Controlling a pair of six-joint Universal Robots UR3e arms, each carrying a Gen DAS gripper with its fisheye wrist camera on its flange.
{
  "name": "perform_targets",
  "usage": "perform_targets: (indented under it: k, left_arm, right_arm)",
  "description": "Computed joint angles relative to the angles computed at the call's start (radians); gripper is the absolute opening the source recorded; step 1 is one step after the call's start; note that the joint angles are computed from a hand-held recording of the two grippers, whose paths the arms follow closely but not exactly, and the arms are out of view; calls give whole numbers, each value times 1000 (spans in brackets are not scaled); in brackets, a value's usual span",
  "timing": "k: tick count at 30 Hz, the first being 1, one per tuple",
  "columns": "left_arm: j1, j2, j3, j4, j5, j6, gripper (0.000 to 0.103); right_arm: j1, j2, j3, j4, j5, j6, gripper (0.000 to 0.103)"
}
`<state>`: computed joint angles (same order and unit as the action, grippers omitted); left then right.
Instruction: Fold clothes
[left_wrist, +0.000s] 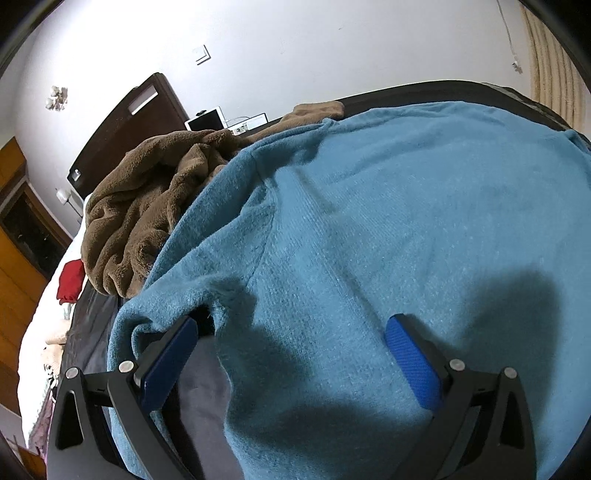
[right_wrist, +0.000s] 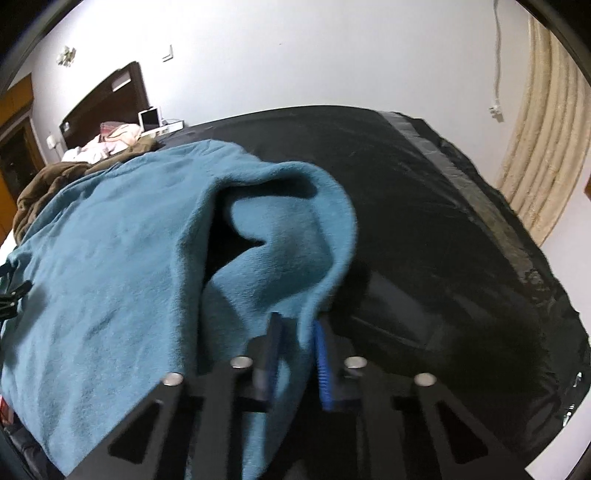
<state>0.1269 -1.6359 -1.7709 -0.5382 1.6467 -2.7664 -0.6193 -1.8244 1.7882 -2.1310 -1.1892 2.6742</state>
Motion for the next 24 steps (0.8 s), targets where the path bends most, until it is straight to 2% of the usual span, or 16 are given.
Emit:
perform_targets:
  k: [4,8,9,13,16,18,20,21,22,23,24]
  left_arm:
    - [41,7,7,-40,-59,-6,102]
    - [37,5,5,-35,-53,-11,103]
    - [33,4,2,-28,-47,-11,103]
    - [36,6,-4,-26,-50,-10,103]
    - [51,8,4,-49,-74,-13,103]
    - [62,7,12,-66,-92,-16,103]
    - [70,6,18,-80,-106,-18,103]
    - [73,6,20,-85,-111,-19,103]
    - [75,7,19,-86,-113,-18,103]
    - [75,8,17,-86,-114,-17,103]
    - [77,12,11,-83,-115,-14,103]
  right_arm:
    - [13,11,-16,-88,-75,48,7]
    - [189,58,2,-441,-419,57,7]
    - [241,88,5,-549,-514,31,7]
    - [382,226,-22,-873,-756,-112,7]
    - [404,275,-51,-864,-782,-134,8]
    - [386,266,-59,-762,-745,-104,8]
    - [346,233,-36,-684,-692,-71,16]
    - [319,211,-24,-642,-656,-54,30]
    - [285,183,-14,-594,-611,-37,60]
    - [254,155,0,-563,-570,-23,76]
    - [229,124,26,-558,-539,-13,87]
